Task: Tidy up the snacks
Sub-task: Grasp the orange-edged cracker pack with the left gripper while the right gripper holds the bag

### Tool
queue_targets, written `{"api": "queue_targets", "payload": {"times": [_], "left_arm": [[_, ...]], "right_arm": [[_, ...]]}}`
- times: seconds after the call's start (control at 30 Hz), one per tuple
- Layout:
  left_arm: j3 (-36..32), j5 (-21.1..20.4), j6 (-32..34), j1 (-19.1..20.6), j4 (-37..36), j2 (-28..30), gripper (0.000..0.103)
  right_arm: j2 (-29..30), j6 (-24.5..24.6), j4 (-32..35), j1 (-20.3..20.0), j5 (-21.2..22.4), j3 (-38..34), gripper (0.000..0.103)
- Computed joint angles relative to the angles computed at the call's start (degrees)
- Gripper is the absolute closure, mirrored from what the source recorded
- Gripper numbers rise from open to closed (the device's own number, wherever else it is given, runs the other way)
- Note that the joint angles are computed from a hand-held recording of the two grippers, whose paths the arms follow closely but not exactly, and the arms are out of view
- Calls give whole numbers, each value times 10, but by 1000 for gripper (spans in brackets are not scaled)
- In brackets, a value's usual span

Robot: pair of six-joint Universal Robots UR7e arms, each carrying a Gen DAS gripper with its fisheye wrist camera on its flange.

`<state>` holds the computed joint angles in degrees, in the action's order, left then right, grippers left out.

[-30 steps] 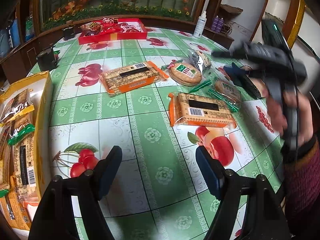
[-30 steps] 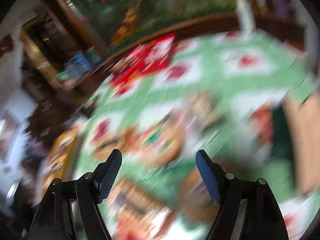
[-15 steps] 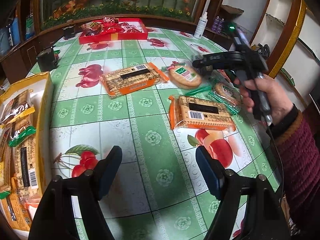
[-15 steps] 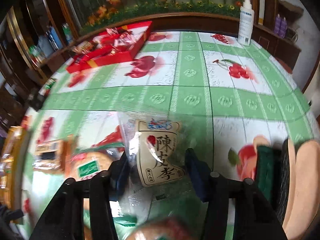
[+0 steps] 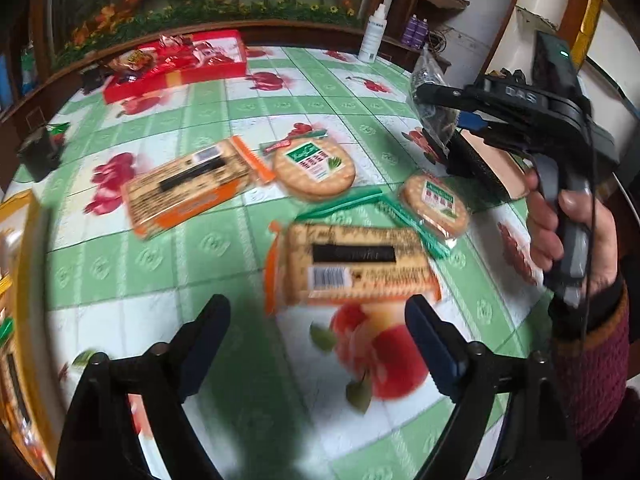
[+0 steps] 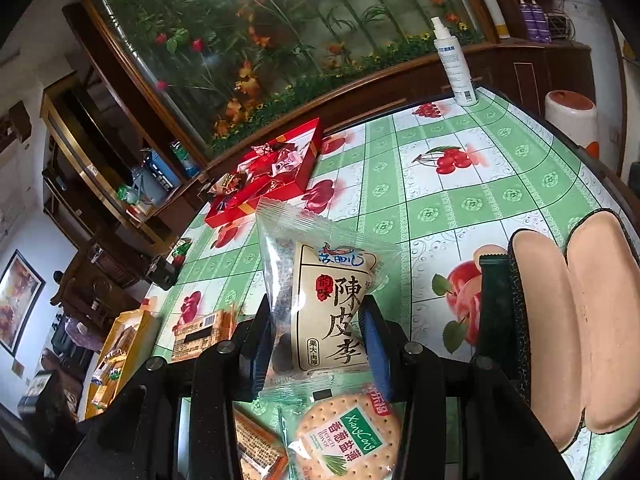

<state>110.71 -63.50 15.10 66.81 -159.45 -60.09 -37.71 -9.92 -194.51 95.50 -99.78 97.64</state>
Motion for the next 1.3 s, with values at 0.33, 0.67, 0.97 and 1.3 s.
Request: {"api": "queue_targets", "payload": {"times": [0.33, 0.67, 0.97, 1.3], "left_arm": [[-108, -61, -4, 19, 51, 80, 15], [-10, -63, 91, 2, 146, -1, 15], [39, 31, 187, -47, 16, 15, 13], [17, 43, 132, -42, -9, 61, 41]], "right_arm": [[-21, 26, -13, -21, 36, 20, 58], [-22, 23, -13, -20, 45, 22, 58], [-22, 22, -6, -20, 53, 21, 58], [-19, 13, 1, -17, 52, 20, 58]]}}
